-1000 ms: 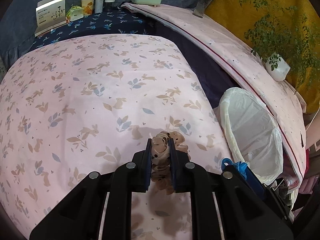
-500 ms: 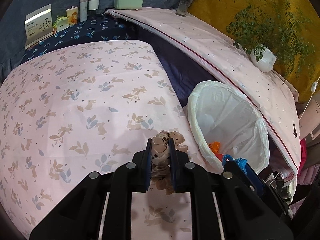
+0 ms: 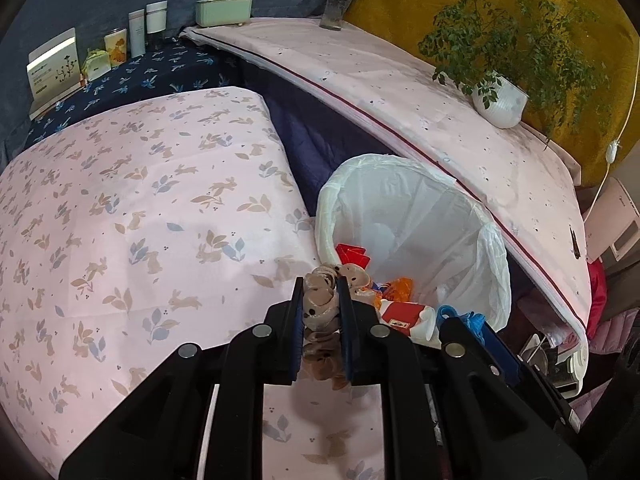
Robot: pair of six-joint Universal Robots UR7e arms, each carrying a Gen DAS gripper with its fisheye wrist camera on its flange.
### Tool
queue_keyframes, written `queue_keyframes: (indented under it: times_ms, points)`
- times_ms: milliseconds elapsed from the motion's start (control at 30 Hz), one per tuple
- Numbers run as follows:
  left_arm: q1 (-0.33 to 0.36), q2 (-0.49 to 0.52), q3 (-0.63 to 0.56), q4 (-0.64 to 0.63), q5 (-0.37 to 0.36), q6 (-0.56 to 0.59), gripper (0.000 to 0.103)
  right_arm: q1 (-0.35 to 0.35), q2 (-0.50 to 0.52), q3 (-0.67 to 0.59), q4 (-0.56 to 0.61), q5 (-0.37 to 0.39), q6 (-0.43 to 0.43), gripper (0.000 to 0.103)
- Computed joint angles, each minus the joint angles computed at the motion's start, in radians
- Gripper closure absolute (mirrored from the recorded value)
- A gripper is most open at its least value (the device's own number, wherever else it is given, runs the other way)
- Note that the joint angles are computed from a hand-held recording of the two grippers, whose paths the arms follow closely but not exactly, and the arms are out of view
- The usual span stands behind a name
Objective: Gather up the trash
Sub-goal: 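Carry blue item and scrunchie over the wastebasket with both tools, then open both tools to drop blue item and scrunchie into the wastebasket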
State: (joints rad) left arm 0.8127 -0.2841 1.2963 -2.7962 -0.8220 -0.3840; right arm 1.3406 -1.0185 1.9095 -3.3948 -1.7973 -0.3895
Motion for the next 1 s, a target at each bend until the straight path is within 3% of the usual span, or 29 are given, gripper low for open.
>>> queue_keyframes:
  times_ms: [600,900,967,1000]
  points:
    - [-0.012,0.121,-0.227,0.098,-0.051,0.069,0.088,-0.036,-0.019,-0.053,0.021,-0.008,-0.007,0.074]
    - [-0.002,0.154,-0.279,0.132,-0.061,0.076,0.086,-0.039,0.0,-0.09,0.043,-0.016,-0.012,0.074]
    - [-0.002,0.158,-0.283,0.125,-0.048,0.082,0.079,-0.037,0.008,-0.101,0.044,-0.022,-0.015,0.074]
    - [-0.002,0.159,-0.284,0.119,-0.041,0.083,0.068,-0.036,0.012,-0.106,0.044,-0.025,-0.017,0.074]
